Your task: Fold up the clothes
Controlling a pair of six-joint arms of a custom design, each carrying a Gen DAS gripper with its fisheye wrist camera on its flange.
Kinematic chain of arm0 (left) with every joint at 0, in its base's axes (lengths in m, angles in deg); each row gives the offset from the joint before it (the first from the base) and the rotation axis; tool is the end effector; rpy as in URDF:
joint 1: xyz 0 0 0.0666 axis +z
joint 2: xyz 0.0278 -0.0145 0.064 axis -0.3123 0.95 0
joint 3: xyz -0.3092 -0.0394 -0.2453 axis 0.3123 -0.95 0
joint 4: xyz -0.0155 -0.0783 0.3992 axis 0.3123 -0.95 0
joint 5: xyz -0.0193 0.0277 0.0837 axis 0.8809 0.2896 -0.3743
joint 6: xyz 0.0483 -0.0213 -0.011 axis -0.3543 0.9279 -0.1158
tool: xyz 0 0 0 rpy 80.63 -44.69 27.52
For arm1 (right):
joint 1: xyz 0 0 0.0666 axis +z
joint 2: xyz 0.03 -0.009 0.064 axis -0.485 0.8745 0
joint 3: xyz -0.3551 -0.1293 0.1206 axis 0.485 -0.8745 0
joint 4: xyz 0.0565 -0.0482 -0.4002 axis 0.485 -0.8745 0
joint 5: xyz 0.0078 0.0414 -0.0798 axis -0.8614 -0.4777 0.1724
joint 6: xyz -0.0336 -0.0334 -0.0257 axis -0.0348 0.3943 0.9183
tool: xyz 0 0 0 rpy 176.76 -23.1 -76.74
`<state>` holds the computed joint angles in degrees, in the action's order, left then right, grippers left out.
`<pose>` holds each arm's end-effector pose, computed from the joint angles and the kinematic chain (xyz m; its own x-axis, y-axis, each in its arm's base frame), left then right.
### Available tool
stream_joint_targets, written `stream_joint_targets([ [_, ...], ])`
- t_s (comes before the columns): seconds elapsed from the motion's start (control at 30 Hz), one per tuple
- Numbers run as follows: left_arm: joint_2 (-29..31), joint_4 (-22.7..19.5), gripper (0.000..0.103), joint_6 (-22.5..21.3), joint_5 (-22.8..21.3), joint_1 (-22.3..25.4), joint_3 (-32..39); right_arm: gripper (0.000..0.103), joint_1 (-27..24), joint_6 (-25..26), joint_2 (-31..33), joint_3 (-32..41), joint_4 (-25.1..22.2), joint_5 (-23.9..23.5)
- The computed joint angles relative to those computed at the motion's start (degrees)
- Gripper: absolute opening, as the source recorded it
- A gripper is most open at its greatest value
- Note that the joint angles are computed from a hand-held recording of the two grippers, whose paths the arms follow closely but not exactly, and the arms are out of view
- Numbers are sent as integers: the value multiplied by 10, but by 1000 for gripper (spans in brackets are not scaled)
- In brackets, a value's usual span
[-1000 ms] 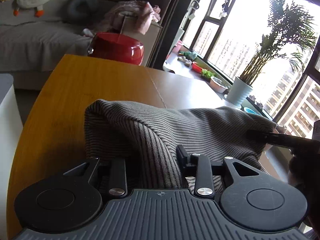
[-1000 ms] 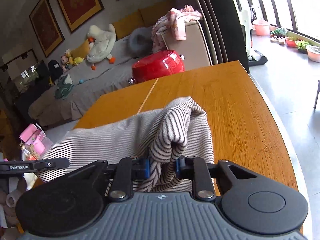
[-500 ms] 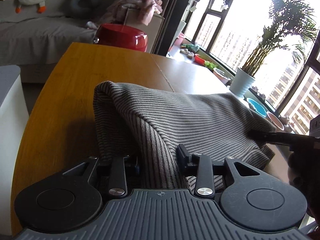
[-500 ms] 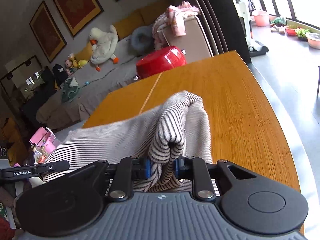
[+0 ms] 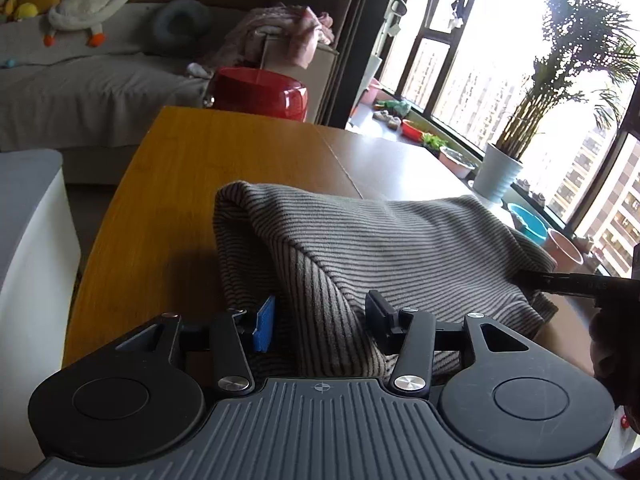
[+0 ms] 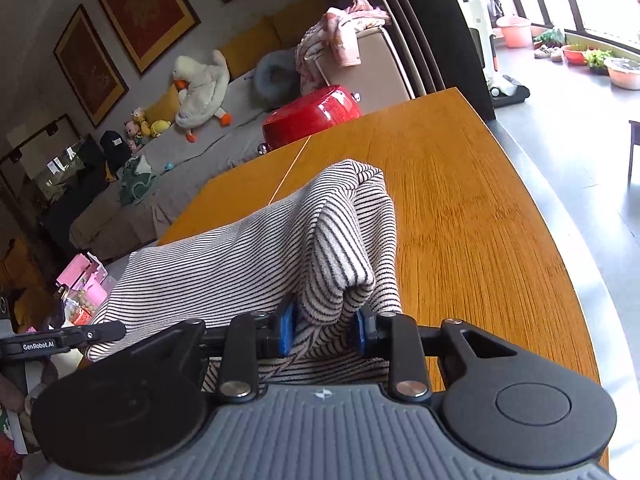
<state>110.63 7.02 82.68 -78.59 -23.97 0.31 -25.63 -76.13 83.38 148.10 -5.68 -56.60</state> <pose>0.3752 -0.0411 0.3382 -0.5966 -0.2070 -0.7754 0.0013 0.9659 -0.2588 0.5472 0.0526 0.3003 -0.6888 0.0221 -0.7246 -0.4335 0.7886 0.4361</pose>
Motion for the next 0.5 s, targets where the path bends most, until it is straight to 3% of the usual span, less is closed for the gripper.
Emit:
stream_joint_targets([
  [0.1,-19,10,63,3,2,-4,2,38,-5,10,-5,4,-9,4],
  [0.17,-24,18,68,7,13,-9,4,51,-6,11,-9,7,-9,18],
  [0.2,-23,21,69,9,23,-13,6,66,-6,14,-13,7,-4,34],
  [0.27,-17,28,70,12,46,-21,9,69,-5,20,-20,9,6,60],
  [0.37,6,27,77,13,79,-30,11,73,-4,12,-24,17,17,59],
  [0.43,27,22,78,17,85,-34,13,87,1,8,-25,22,28,54],
  [0.5,42,29,78,20,90,-33,9,91,12,10,-24,26,43,50],
])
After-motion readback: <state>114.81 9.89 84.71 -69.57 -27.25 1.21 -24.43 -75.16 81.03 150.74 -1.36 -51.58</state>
